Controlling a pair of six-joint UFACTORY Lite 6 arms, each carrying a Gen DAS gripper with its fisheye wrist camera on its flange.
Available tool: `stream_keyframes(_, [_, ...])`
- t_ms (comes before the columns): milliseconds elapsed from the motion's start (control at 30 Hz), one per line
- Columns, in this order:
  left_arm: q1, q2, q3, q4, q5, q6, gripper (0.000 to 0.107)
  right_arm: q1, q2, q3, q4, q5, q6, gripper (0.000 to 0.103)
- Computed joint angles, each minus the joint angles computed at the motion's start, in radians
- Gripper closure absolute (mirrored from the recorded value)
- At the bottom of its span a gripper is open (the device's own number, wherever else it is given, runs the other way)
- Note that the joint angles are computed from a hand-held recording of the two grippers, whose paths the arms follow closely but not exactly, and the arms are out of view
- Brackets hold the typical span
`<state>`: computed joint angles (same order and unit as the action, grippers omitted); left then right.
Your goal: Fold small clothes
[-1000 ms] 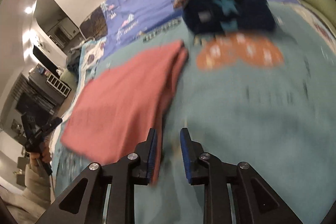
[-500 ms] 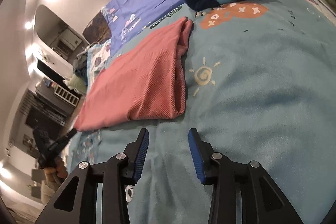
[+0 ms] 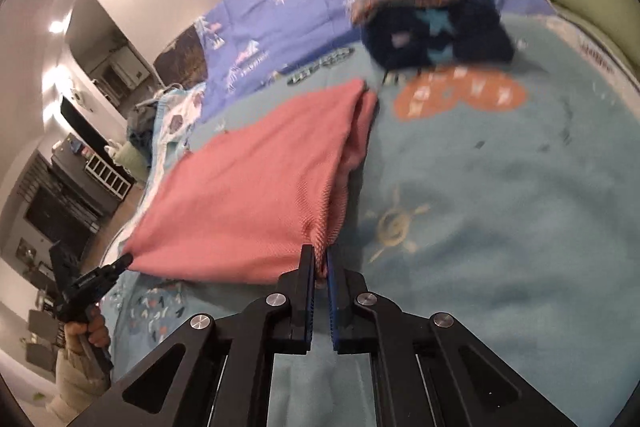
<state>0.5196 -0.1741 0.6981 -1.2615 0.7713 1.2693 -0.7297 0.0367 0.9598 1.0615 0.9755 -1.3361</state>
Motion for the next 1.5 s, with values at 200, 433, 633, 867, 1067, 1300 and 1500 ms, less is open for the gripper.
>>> stream_keyframes(200, [0.039, -0.054, -0.094, 0.021, -0.027, -0.026, 0.079, -0.121, 0.045, -0.004, -0.077, 0.060, 0.031, 0.095])
stream_keyframes(433, [0.129, -0.004, -0.108, 0.050, 0.265, -0.074, 0.049, -0.082, 0.149, -0.047, 0.008, 0.269, 0.033, 0.055])
stream_keyframes(633, [-0.021, 0.134, -0.041, -0.218, 0.141, -0.039, 0.055, 0.084, 0.290, 0.019, 0.253, 0.178, 0.098, 0.046])
stream_keyframes(867, [-0.024, 0.128, -0.015, -0.289, 0.198, -0.067, 0.102, 0.111, 0.199, -0.025, 0.347, 0.069, 0.158, 0.097])
stream_keyframes(1067, [-0.027, -0.177, -0.125, -0.128, 0.280, -0.217, 0.102, -0.033, 0.009, -0.006, 0.209, 0.142, 0.223, 0.098])
stream_keyframes(1300, [0.081, -0.464, -0.352, 0.137, 0.324, -0.296, 0.100, -0.224, -0.041, -0.094, -0.067, 0.225, 0.179, 0.092])
stream_keyframes(1500, [0.166, -0.512, -0.385, 0.205, 0.334, -0.299, 0.094, -0.381, 0.132, -0.031, -0.139, 0.228, 0.161, 0.085])
